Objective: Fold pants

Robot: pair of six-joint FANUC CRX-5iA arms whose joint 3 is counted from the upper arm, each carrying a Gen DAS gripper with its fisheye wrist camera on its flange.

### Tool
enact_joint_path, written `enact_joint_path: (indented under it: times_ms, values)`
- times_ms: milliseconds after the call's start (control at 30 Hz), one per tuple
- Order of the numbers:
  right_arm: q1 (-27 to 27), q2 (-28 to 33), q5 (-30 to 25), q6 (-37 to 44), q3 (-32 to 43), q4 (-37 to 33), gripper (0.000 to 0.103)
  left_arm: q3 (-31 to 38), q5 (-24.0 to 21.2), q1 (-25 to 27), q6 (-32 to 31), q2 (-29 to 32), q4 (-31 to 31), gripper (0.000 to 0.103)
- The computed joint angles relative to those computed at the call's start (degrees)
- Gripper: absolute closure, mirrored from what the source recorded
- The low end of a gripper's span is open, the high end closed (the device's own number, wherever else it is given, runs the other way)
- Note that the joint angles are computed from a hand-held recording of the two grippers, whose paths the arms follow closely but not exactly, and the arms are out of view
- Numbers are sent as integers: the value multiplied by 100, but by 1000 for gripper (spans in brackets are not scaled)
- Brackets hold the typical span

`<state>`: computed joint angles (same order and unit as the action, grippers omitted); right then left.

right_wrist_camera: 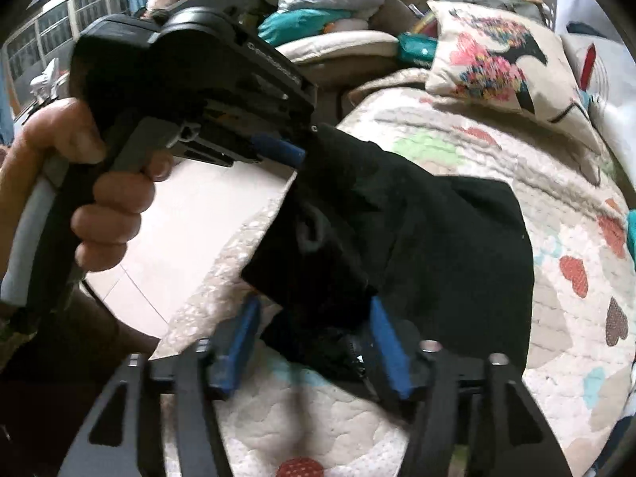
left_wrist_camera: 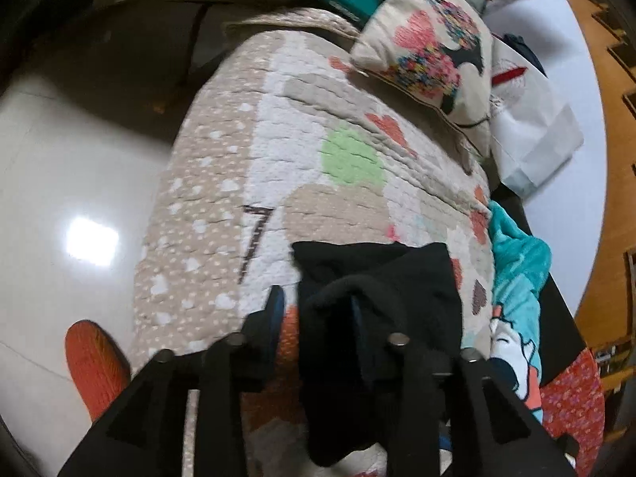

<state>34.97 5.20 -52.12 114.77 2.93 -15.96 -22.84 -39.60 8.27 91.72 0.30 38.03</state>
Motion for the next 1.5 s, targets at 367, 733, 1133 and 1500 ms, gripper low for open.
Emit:
enact_joint_path:
  times_ms: [367, 733, 1133, 1500]
  values:
    - [-845, -2, -1012, 510, 606, -1007, 25, -712, 341, 316, 1489, -657, -301, 64]
    - [-1066, 1559, -830, -749, 2352, -180, 25, -1093, 865, -588, 709, -619, 705, 63]
    - [-473, 3298, -1618, -2048, 3975, 1844, 94, -656, 161, -642, 1703, -478, -626, 57]
    - [-1327, 2118, -1584, -1257, 3162, -25, 59, -548, 1160, -668, 1813, -1221, -964, 60]
